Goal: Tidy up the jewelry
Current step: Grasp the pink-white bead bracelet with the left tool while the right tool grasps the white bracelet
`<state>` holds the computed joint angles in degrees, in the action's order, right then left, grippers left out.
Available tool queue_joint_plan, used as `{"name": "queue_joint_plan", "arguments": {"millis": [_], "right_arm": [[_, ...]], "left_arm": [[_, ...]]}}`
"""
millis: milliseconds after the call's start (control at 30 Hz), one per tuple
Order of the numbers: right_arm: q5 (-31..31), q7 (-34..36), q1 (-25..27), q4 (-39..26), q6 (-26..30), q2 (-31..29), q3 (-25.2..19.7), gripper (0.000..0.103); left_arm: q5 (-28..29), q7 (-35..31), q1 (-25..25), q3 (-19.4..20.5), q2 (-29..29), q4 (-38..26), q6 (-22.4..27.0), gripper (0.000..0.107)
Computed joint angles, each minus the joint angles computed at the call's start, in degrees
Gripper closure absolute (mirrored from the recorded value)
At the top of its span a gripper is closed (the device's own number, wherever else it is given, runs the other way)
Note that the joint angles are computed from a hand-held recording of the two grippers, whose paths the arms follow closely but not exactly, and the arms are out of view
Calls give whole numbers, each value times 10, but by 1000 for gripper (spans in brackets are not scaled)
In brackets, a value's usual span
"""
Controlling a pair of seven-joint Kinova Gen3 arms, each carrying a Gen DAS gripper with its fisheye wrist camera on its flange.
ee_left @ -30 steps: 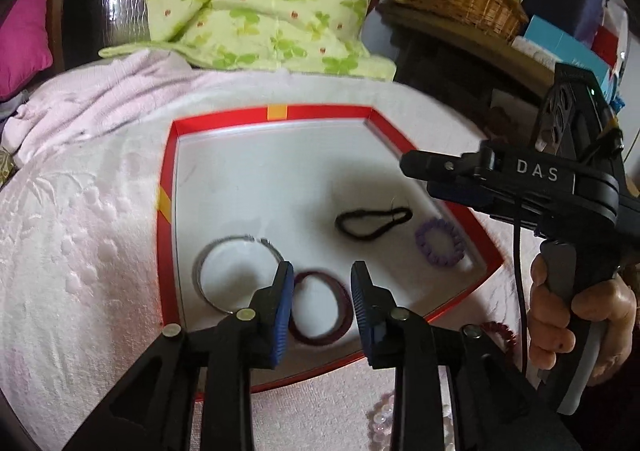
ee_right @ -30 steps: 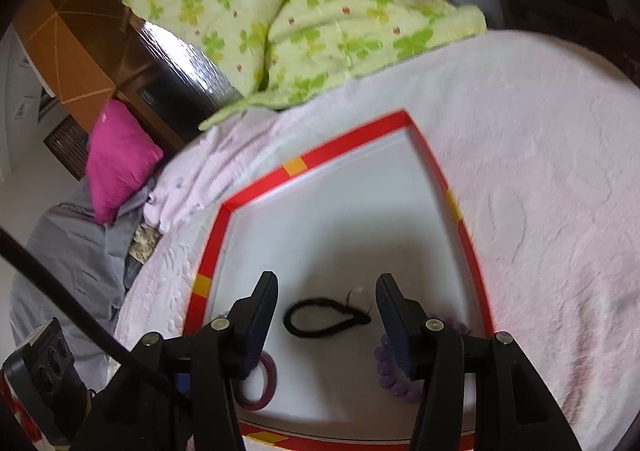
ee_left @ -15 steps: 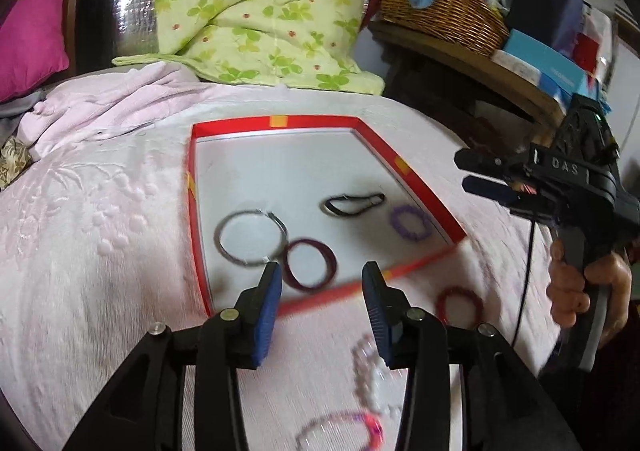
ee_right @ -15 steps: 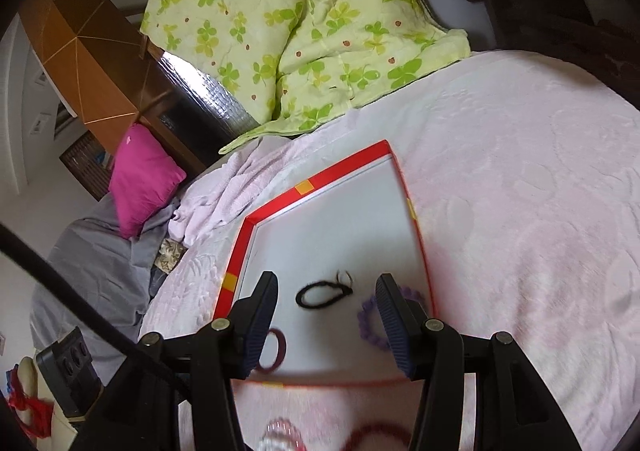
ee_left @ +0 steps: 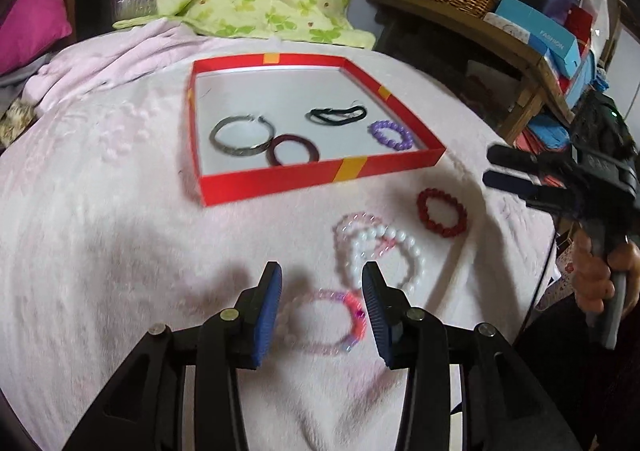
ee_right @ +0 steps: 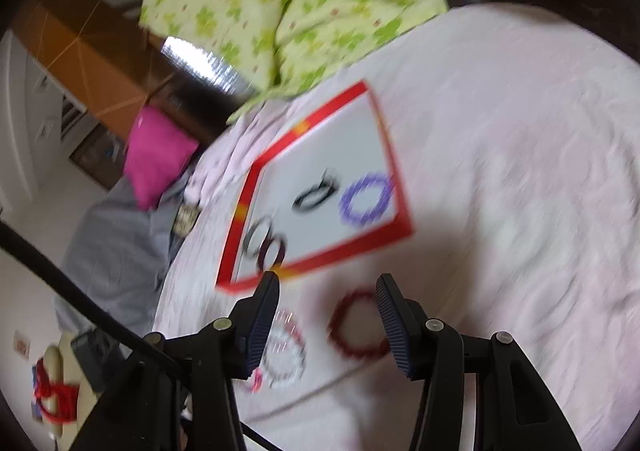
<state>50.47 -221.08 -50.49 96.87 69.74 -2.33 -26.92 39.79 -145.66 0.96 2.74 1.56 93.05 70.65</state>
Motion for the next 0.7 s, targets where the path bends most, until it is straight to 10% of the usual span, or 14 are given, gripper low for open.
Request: {"name": "queue_joint_plan", "arguments": {"millis": [367,533,700], "right_arm": [[-113,178,-9,-67,-90,84,68,60],[-141,248,-29,-103,-58,115,93,91],[-141,289,-56,-133,-14,128,110,92]], "left_arm": [[-15,31,-16,-5,11,-10,-4,65],[-27,17,-13,-1,11,-9,-6,65],[-28,17,-10,1,14,-12,-9,65]]}}
